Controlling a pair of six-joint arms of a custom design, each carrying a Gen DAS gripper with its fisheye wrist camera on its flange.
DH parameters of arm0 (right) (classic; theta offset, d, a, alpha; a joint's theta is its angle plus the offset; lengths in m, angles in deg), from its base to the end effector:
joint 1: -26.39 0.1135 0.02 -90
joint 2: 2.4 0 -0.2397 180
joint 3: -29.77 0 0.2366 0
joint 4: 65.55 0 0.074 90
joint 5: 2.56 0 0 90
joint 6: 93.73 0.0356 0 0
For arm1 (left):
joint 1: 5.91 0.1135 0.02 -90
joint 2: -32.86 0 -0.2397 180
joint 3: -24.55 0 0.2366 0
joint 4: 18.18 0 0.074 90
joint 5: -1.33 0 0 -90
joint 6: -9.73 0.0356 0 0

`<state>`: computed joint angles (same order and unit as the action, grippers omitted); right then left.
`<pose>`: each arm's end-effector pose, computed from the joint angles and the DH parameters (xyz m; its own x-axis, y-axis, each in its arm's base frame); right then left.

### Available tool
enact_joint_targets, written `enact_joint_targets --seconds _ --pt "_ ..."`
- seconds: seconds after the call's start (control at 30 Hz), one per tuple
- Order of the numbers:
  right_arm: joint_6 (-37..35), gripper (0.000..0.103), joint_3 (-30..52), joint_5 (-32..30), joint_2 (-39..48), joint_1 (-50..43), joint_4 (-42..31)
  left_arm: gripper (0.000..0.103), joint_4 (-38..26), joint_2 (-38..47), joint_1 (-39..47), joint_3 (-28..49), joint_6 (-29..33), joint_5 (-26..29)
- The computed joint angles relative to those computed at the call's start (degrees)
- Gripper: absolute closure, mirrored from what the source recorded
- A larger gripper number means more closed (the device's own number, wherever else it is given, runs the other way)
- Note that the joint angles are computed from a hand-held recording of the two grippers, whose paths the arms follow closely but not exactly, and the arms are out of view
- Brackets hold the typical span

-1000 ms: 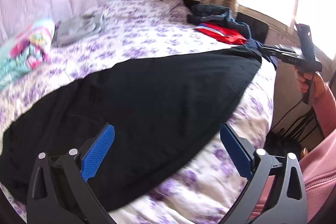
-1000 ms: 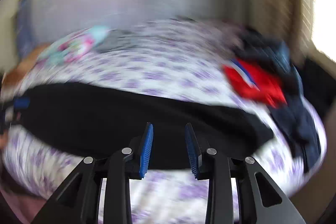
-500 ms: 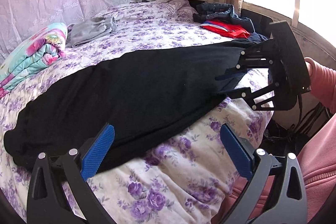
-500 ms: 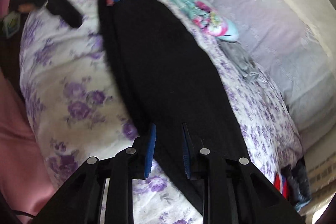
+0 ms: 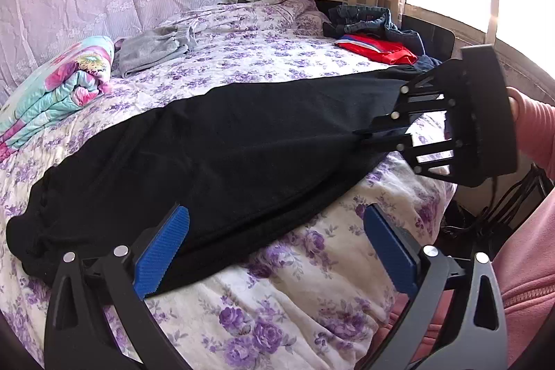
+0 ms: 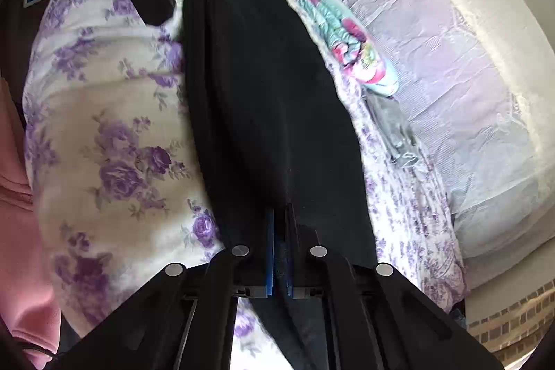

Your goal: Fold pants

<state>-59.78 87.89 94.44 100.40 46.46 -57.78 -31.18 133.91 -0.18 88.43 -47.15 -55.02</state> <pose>0.3103 0.1087 0.1152 -0.1084 -0.9162 -0.3858 -0.6070 0.3684 -0.7041 0.3212 0.0124 0.1262 -0.4924 0.4077 -0.7690 0.6437 0.7653 -0.0064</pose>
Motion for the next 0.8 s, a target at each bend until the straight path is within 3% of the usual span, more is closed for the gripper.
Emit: enact_joint_targets --seconds 0.13,0.37,0.43,0.5,0.63,0.73,0.8 --pt "0.26 0.097 -2.26 -2.32 -4.05 -0.27 -2.98 0.005 0.84 -0.32 -0.53 -0.04 0.42 -0.40" --pt "-3.57 0.094 -4.30 0.80 2.27 1.21 4.85 0.005 -2.31 5.86 -0.43 5.17 -0.22 -4.11" --pt "-2.34 0.091 -3.36 -1.53 -0.37 0.27 0.24 0.005 -2.89 6.10 0.02 5.36 0.61 -4.80" --pt "1.13 0.080 -0.95 -7.15 -3.72 -2.03 -7.16 0.005 -2.73 4.53 0.78 4.39 1.30 -3.96" --pt "11.87 0.078 4.62 -14.71 -4.94 -6.65 -14.63 0.005 -4.17 3.84 2.38 7.01 -1.93 2.19" --pt "20.04 0.079 9.61 -14.81 -1.42 -10.34 -18.34 0.005 -4.95 7.83 0.76 11.62 -5.29 -0.54" --pt "23.85 0.078 15.45 -14.28 3.51 -13.23 -27.00 0.005 -11.60 13.92 -0.26 18.32 -5.61 -4.50"
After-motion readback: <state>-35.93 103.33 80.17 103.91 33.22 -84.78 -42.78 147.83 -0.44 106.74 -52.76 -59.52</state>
